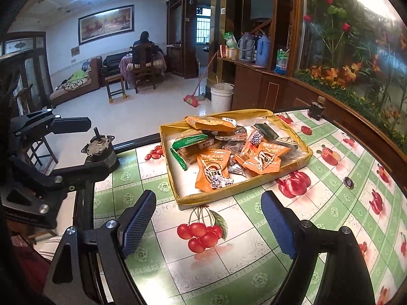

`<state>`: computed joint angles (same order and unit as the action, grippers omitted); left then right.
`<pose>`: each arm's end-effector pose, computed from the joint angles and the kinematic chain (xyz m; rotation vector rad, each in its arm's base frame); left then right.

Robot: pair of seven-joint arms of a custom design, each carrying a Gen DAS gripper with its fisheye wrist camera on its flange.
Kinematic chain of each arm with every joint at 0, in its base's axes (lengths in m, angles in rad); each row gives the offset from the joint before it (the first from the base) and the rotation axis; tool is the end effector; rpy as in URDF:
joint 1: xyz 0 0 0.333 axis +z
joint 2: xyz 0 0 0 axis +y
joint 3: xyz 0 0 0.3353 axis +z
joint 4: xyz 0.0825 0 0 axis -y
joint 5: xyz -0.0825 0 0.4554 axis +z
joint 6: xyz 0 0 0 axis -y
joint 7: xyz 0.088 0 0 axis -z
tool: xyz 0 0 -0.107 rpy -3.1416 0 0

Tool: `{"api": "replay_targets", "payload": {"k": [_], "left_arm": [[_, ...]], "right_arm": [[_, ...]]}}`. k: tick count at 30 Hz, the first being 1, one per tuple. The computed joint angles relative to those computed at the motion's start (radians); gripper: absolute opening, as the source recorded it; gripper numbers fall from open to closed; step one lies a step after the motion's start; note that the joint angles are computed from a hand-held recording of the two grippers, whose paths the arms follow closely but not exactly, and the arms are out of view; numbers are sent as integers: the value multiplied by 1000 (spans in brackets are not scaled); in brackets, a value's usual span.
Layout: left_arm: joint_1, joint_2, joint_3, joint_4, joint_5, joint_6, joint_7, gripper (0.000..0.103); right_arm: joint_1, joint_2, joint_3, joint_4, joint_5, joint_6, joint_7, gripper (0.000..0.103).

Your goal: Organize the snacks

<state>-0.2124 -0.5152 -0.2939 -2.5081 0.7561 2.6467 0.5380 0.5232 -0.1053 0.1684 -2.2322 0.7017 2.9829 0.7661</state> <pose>0.4184 -0.2606 0.5026 -1.6195 1.7076 -0.6767 0.4950 0.3540 0.4869 -2.1408 0.7980 -0.4326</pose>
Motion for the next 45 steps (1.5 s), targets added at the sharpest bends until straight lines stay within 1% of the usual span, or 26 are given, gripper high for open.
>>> {"api": "replay_targets", "payload": {"k": [2, 5, 7, 11, 14, 22, 31, 33, 40, 45], "left_arm": [[8, -8, -9, 0, 9, -6, -17, 83], [16, -21, -13, -5, 25, 6, -38, 83], [21, -27, -19, -7, 38, 9, -51, 83], [13, -38, -7, -16, 28, 16, -52, 83], [17, -45, -9, -20, 29, 18, -58, 83], [24, -50, -17, -22, 41, 21, -70, 83], [17, -48, -15, -20, 34, 14, -64, 83], [18, -46, -16, -19, 36, 15, -63, 83], [17, -41, -18, -12, 41, 6, -62, 83], [23, -39, -24, -9, 54, 8, -70, 83]], "right_arm": [[0, 1, 2, 1, -7, -1, 3, 86], [-4, 4, 8, 5, -36, 3, 19, 86], [-4, 7, 10, 5, -48, 20, 22, 86], [9, 19, -4, 26, 7, -2, -33, 86], [8, 28, -8, 45, 44, -27, -72, 86], [-7, 45, -1, 66, 33, -43, -86, 86], [-21, 62, 3, 76, -16, -57, -55, 86], [-20, 62, 2, 78, 0, -65, -70, 86], [-23, 62, 4, 77, -15, -63, -66, 86], [-22, 60, 3, 78, 0, -62, -84, 86]]}}
